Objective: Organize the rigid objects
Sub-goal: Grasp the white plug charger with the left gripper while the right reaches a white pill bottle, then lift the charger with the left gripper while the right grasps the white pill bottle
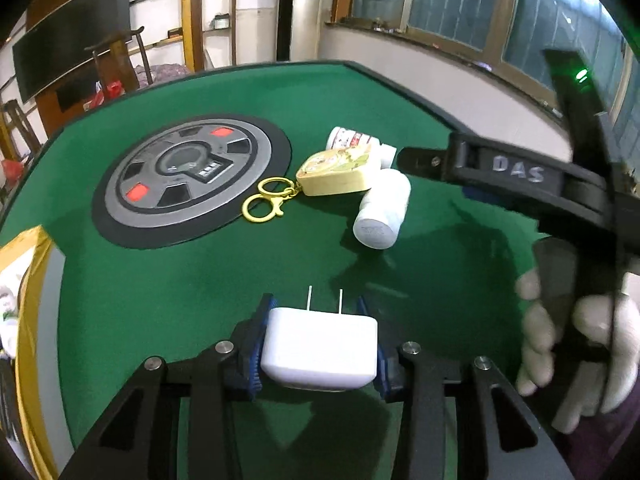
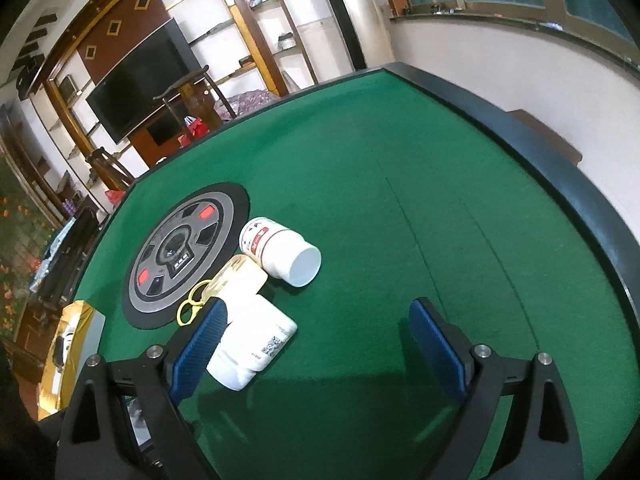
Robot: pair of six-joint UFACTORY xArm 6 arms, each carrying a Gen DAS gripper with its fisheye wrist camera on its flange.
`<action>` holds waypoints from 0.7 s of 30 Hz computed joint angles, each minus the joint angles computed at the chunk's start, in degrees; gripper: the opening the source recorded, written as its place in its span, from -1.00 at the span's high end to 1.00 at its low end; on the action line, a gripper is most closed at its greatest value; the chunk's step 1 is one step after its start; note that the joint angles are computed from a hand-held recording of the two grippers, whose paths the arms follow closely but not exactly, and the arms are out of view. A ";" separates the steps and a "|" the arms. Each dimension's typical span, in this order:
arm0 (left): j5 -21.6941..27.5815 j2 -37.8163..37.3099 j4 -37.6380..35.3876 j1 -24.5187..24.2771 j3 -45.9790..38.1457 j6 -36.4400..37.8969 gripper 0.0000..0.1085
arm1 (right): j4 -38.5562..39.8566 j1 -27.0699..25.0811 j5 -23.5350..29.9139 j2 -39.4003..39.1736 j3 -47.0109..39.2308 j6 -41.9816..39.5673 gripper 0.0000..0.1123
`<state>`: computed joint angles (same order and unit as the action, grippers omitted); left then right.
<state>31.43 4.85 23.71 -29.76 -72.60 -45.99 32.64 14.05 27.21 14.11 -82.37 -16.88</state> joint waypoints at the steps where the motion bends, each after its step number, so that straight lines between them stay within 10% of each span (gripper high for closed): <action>1: -0.60 -0.78 -0.49 0.05 0.90 -0.27 0.21 | 0.60 -0.08 0.50 0.16 -0.28 -0.34 -0.63; 9: -4.60 -7.57 -2.65 -0.29 9.68 -5.02 0.21 | 7.77 0.27 4.08 -0.26 -0.20 -6.64 -0.63; 21: -4.82 -9.28 -5.45 0.36 12.25 -5.25 0.19 | -26.87 6.12 8.31 4.40 -6.99 16.38 -0.05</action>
<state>26.61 -4.43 18.25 -29.41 -60.35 -51.24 5.76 20.16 35.52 18.50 -89.35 -0.50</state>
